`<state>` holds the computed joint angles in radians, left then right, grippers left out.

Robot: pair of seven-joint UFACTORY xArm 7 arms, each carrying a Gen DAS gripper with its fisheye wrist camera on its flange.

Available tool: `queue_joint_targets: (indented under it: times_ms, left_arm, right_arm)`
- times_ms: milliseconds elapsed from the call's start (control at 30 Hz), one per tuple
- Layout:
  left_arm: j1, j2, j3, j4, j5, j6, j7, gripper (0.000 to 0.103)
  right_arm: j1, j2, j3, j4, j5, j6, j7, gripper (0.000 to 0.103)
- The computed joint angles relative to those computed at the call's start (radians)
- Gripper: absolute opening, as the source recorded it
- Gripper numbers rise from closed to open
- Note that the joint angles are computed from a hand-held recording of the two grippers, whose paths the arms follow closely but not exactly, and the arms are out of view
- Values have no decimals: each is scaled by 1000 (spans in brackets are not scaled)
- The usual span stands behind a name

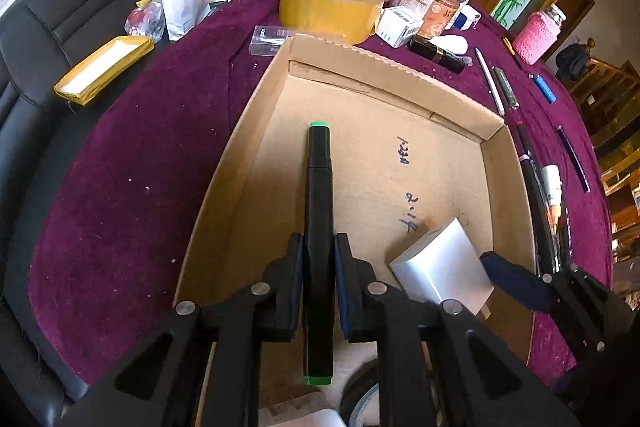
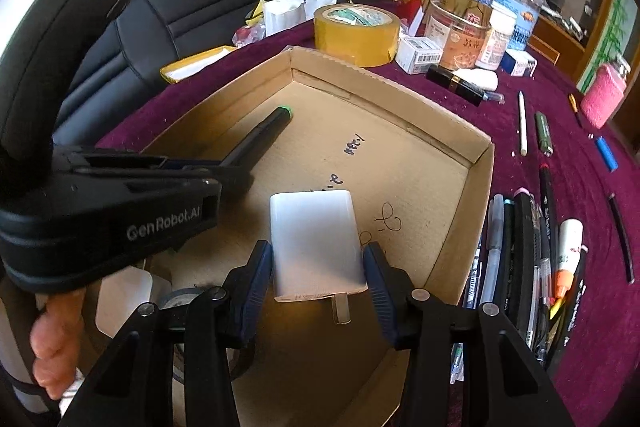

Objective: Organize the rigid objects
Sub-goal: 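Carry the marker into the tray and release it while the right tool carries the charger over, then lower the white plug charger into the tray and open the right tool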

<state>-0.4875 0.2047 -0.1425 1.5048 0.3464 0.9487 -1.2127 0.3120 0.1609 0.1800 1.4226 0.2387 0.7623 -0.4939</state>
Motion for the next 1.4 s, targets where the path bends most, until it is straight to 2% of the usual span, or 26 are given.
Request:
queue_joint_targets:
  times_ms: [133, 233, 333, 400, 467, 567, 733, 800, 867, 967, 1167, 1267, 1400]
  left_arm:
    - [11, -16, -3, -20, -24, -15, 16, 16]
    - [15, -24, -5, -32, -30, -29, 28, 22]
    - [20, -22, -12, -32, -48, -49, 67, 32]
    - [13, -14, -12, -19, -42, -41, 69, 44]
    - [-10, -18, -7, -7, 12, -10, 21, 50]
    - [-17, -51, -15, -26, 23, -19, -7, 50]
    - [-68, -73, -46, 4, 149, 14, -141, 53]
    - [-96, -62, -56, 30, 201, 19, -197, 68]
    - [-139, -24, -65, 89, 258, 49, -268, 69]
    - [-193, 62, -64, 209, 270, 88, -253, 69]
    - [-315, 247, -11, 484, 270, 195, -160, 69]
    - [-362, 338, 19, 624, 250, 241, -108, 69]
    - [-406, 405, 64, 731, 216, 278, -67, 69]
  right_arm:
    - [11, -20, 2, -31, -35, -29, -13, 51]
    - [11, -12, 0, -22, -36, -19, -9, 52]
    - [2, -7, 1, -8, -5, 2, -18, 52]
    - [-12, -4, 4, 7, 46, 36, -46, 52]
    - [-26, -7, 2, 15, 93, 65, -62, 52]
    - [-49, -59, -3, -25, 183, 61, -123, 53]
    - [-87, -192, -52, -129, 372, 113, -270, 53]
    - [-96, -250, -83, -179, 417, 127, -302, 54]
    - [-105, -297, -115, -221, 450, 136, -324, 53]
    - [-125, -354, -167, -269, 491, 159, -334, 53]
    - [-184, -377, -238, -289, 521, 195, -303, 53]
    - [-217, -350, -247, -273, 507, 181, -259, 53]
    - [-253, -297, -255, -223, 511, 186, -217, 53]
